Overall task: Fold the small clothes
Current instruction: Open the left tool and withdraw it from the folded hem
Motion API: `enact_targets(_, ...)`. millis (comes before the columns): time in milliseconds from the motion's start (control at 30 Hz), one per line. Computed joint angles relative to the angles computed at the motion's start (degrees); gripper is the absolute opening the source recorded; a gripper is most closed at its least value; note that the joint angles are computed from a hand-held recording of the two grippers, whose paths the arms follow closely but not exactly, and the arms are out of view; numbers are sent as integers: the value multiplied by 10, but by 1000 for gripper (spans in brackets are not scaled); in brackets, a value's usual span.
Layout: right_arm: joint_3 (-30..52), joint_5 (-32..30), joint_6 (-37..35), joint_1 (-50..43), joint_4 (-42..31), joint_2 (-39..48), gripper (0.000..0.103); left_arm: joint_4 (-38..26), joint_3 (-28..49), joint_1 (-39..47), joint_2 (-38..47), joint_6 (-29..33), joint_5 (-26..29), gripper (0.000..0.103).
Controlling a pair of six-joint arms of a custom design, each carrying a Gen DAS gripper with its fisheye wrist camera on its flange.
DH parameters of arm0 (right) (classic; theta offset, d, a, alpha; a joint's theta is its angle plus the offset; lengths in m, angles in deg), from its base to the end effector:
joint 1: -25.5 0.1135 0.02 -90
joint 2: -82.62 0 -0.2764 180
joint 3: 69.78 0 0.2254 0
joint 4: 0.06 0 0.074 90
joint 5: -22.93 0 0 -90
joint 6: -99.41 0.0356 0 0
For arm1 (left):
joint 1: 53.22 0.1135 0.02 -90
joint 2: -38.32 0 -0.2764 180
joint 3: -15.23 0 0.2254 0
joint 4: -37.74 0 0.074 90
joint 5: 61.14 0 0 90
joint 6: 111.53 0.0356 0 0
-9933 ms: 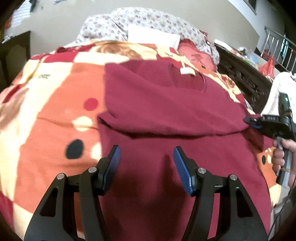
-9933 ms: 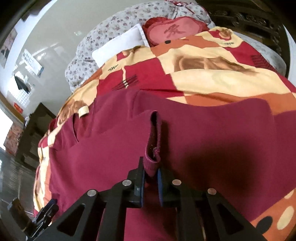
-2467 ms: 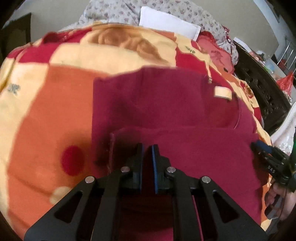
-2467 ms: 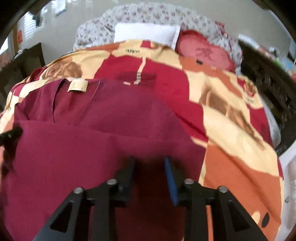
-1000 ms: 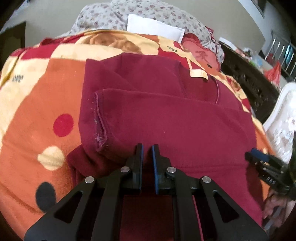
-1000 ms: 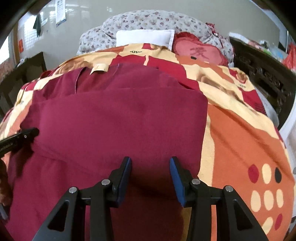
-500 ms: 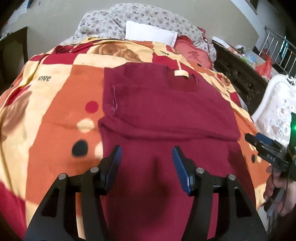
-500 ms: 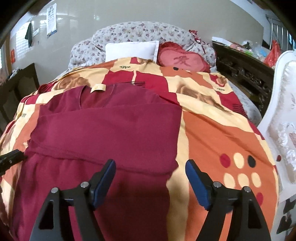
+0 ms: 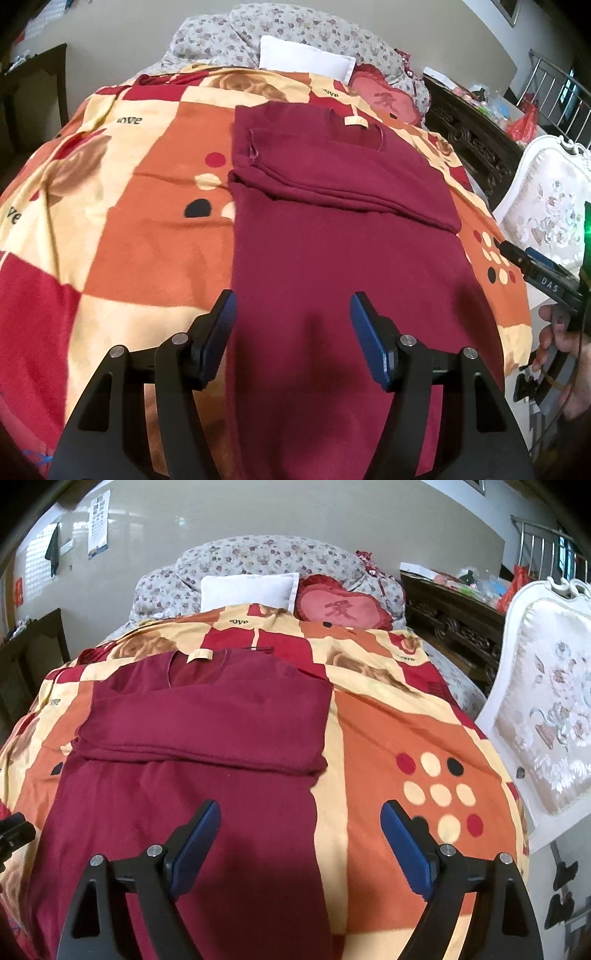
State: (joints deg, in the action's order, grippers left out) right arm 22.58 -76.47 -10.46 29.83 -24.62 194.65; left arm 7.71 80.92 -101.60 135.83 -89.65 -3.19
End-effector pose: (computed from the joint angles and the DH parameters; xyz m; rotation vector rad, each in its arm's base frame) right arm 0.4125 0.0371 0.2177 -0.5672 2.2604 0.0568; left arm 0.2113 -0.2093 0.1768 -0.5851 2.3486 -0.1498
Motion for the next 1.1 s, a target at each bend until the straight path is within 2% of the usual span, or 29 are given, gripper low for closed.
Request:
enact_targets(67,-10,-1,0,-1,-5,-7,87,-6,-4,-5,-9,-8,-5,64)
enact_targets(133,-14,-1,1,-1,-11,-8,96,-16,-4,-10,-14,-13,-10,66)
enact_targets(200,-19,3,0,0,-11,-7,100,-19,-1,-7,-12,-7,-10,75)
enact_targets(267,-17,8,2,0,-16,-1,101,-21,2,-4,-8,-1,-9,79)
enact_targets(533,6,-1,9,-11,-49,27,102,6,6,19,11,11,16,79)
enact_targets(800,-26,-20,-1,-22,-44,16,102,57,1,18,36,39,39,79)
enact_targets(900,-52,-61,-14,-40,-46,6,102,24,35,19,72,37,50,79)
enact_targets(1100,-133,-84,-64,-40,0,-13,102,-14,92,25,120,33,63,79)
